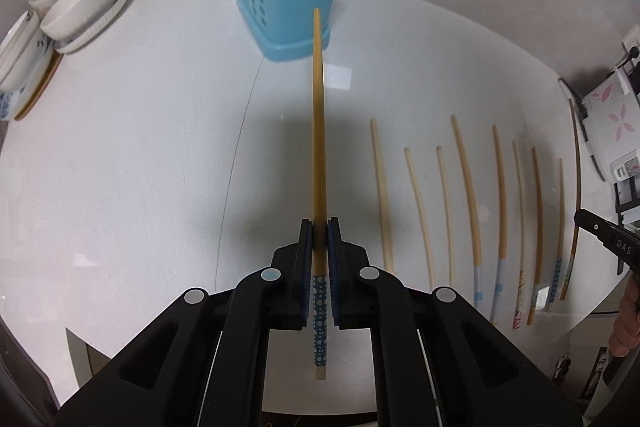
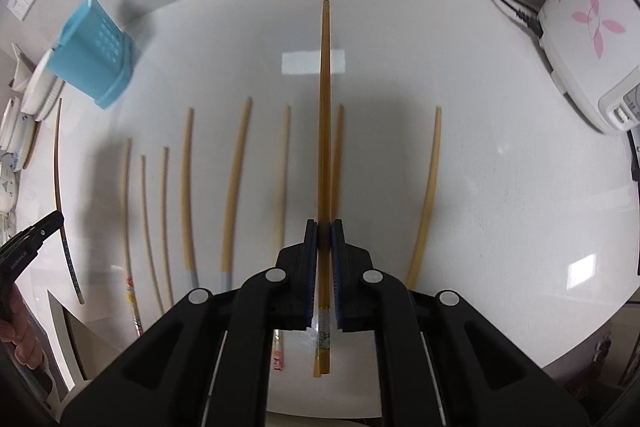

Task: Organize utensils
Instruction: 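Lift the chopsticks and carry them to the blue holder with both tools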

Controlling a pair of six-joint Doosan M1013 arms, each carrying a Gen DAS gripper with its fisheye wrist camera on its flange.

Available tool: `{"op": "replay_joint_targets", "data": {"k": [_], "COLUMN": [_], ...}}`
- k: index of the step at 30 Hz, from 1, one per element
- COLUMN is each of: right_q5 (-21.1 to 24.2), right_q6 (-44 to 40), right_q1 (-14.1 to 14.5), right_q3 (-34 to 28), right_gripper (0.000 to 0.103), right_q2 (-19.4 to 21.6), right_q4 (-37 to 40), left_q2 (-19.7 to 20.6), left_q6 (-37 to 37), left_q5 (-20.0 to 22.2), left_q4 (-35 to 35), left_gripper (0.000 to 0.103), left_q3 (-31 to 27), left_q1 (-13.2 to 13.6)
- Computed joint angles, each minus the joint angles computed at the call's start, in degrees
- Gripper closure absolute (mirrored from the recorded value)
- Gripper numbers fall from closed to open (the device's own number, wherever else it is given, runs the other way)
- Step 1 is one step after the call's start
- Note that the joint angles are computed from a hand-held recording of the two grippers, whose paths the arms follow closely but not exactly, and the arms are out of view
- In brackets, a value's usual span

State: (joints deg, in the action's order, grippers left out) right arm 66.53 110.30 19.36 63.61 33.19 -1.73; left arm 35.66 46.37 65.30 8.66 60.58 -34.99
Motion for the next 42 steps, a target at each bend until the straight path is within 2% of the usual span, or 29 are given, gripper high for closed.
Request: {"op": "replay_joint_targets", "data": {"k": [13, 23, 30, 42], "right_q5": [-9.6, -15.9, -16.5, -16.1], "right_q6": [-2.6, -4.9, -6.1, -8.1], "right_q1": [0.6, 1.7, 2.3, 2.9], "right_q3": [-2.8, -6.5, -10.9, -20.2], "right_gripper": [0.097, 0.097, 0.097, 0.097], "right_q2": [-0.8, 0.5, 2.8, 8.0], "right_q4": [0.7, 1.7, 2.4, 5.5], "left_q2": [-1.7, -2.3, -1.3, 0.4], "left_q6": [-0.6, -3.2, -3.5, -6.3], "left_q5": [-6.7, -13.4, -13.9, -19.3], "left_q4": [5.9, 11.5, 13.6, 18.8], "left_gripper": [0.096, 0.096, 0.096, 0.096], "left_q3": [-0.9, -1.0, -3.0, -5.3], "left_q1": [0.3, 0.7, 1.4, 2.8]}}
